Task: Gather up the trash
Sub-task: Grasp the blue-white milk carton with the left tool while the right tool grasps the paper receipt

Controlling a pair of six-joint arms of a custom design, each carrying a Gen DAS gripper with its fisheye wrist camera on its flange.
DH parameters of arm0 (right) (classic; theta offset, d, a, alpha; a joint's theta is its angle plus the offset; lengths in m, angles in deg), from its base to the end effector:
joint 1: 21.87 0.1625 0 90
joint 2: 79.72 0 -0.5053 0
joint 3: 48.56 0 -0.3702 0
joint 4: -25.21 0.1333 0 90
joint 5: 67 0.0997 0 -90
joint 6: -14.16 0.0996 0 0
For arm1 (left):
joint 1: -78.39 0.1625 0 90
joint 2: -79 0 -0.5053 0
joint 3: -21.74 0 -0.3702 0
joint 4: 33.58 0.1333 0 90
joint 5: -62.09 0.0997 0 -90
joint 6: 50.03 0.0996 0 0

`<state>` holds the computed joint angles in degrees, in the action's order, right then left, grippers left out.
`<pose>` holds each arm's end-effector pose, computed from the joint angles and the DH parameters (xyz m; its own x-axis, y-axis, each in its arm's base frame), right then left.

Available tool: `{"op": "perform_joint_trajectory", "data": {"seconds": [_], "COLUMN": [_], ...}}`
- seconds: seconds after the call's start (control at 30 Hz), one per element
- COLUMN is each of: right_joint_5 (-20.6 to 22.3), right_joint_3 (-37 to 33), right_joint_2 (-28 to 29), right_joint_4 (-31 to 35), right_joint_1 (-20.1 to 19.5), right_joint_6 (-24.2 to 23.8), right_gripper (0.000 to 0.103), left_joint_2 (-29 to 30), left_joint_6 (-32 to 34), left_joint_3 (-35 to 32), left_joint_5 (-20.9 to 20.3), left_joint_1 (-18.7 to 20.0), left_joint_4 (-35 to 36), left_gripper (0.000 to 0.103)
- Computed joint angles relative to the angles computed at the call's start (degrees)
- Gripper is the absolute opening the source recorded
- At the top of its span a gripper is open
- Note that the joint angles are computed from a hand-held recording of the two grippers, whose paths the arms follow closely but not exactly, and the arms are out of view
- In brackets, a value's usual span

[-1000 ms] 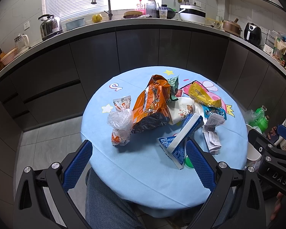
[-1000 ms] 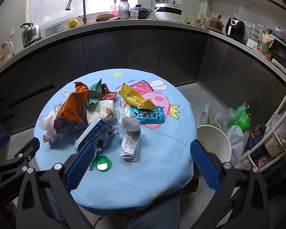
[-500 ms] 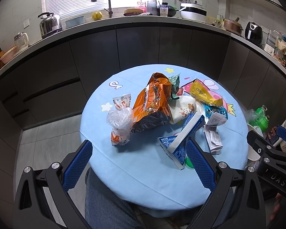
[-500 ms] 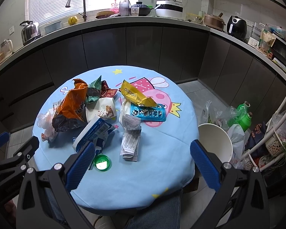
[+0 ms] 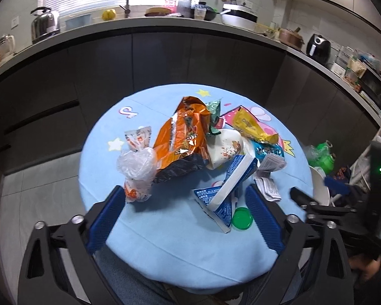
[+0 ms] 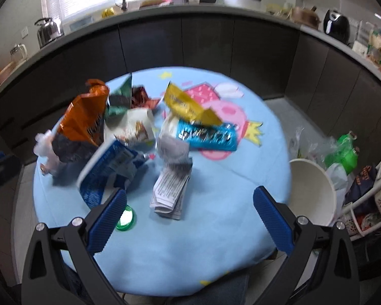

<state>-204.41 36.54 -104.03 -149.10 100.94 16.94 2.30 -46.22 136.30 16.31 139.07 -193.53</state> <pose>0.4619 -0.6058 0.0254 -0.7512 -0.0822 0.6549 -0.4609 0.7755 -0.4313 -0.0832 -0.5622 0.4195 -0.7769 0.0769 -0.6249 0.4675 0.7352 -0.4908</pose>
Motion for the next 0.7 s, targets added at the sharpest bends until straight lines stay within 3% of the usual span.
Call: {"op": "perform_joint_trajectory", "data": {"seconds": [0.07, 0.17, 0.3, 0.33, 0.37, 0.57, 0.6, 0.67, 0.7], "right_joint_5": [2.4, 4.0, 4.9, 5.3, 6.2, 10.2, 10.5, 10.7, 10.9], "right_joint_3": [-1.6, -4.4, -6.3, -6.3, -6.0, -1.1, -0.4, 1.0, 1.6], "right_joint_2": [1.1, 3.2, 4.6, 4.5, 4.3, 1.5, 1.1, 0.3, -0.1], "right_joint_4": [2.5, 4.4, 6.6, 7.0, 7.3, 2.7, 2.1, 1.2, 0.7], "right_joint_1": [-1.3, -2.6, -3.5, -3.7, -4.0, -4.2, -4.2, -4.0, -4.0], "right_joint_6": [-0.3, -1.1, -1.4, -1.5, -1.5, -0.7, -0.7, -0.4, -0.2], "right_gripper": [0.087, 0.081, 0.065, 0.053, 0.034, 0.024, 0.024, 0.023, 0.023], "left_joint_2": [0.4, 1.4, 3.3, 4.0, 4.5, 8.5, 9.3, 10.3, 10.7], "left_joint_6": [0.0, 0.2, 2.3, 3.0, 3.2, 5.2, 5.1, 4.6, 4.7], "left_joint_3": [-1.2, -2.9, -4.5, -5.1, -5.4, -7.8, -8.4, -9.4, -9.8], "left_joint_5": [-2.3, -5.7, -8.7, -9.1, -9.2, -9.3, -9.2, -9.9, -9.9], "left_joint_1": [0.9, 2.3, 3.4, 3.7, 3.8, 4.7, 4.8, 5.3, 5.5], "left_joint_4": [2.1, 5.7, 8.7, 9.5, 10.0, 11.8, 12.7, 14.3, 14.9], "left_gripper": [0.075, 0.065, 0.06, 0.055, 0.054, 0.05, 0.046, 0.023, 0.019]}}
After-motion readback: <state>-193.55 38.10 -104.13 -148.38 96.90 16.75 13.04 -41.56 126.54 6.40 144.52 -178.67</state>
